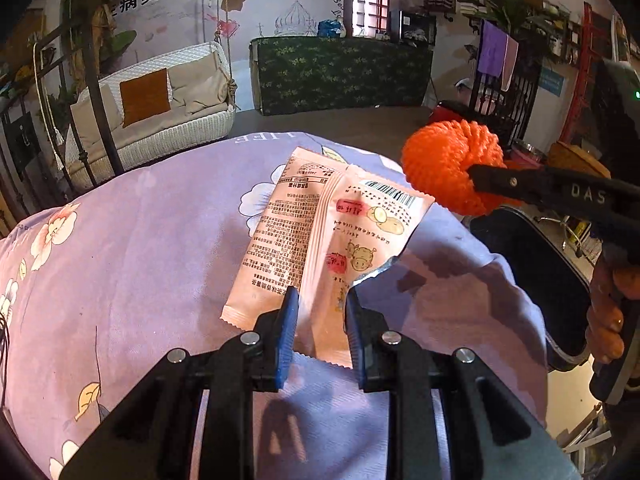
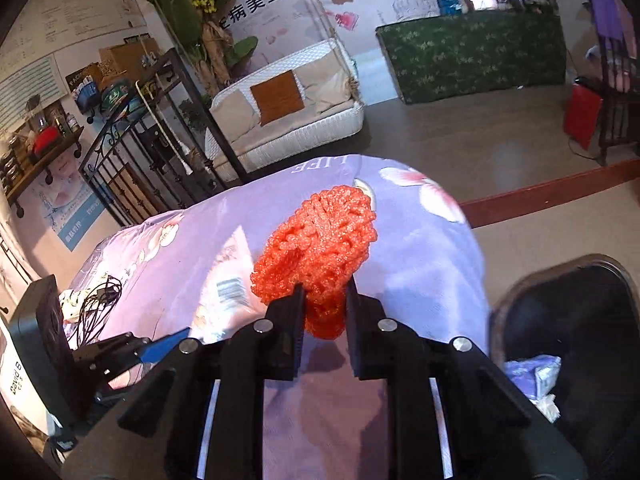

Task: Collect trash
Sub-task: 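Carry the orange net to the bin with the right tool while the left tool lifts the wrapper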

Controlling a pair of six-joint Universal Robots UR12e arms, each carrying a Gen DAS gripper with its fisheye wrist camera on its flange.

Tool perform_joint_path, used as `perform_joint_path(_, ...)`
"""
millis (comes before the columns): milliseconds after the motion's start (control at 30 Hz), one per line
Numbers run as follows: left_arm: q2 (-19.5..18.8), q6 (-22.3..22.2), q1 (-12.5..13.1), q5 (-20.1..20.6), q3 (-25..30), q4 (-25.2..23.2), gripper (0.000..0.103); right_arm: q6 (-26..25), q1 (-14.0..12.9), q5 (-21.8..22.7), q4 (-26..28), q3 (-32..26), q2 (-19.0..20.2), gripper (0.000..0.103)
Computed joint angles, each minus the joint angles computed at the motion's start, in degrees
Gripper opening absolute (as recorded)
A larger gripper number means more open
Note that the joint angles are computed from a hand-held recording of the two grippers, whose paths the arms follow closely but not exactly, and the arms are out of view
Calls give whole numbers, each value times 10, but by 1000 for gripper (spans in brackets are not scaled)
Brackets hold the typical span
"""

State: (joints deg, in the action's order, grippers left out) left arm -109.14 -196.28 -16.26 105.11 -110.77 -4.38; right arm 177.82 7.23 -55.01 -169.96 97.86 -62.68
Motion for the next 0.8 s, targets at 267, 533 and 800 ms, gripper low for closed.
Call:
perform_joint_path(267, 4, -11, -28, -21, -2, 53, 24, 2, -39, -35, -43, 72, -47, 19)
perform_joint_path(533, -9, 6, -55, -42, 16, 65, 24, -3, -69, -77, -38, 115, -77, 19)
perform_joint_path(800, -23, 19, -64, -82, 35, 62, 24, -22, -87, -118, 1, 130, -85, 19)
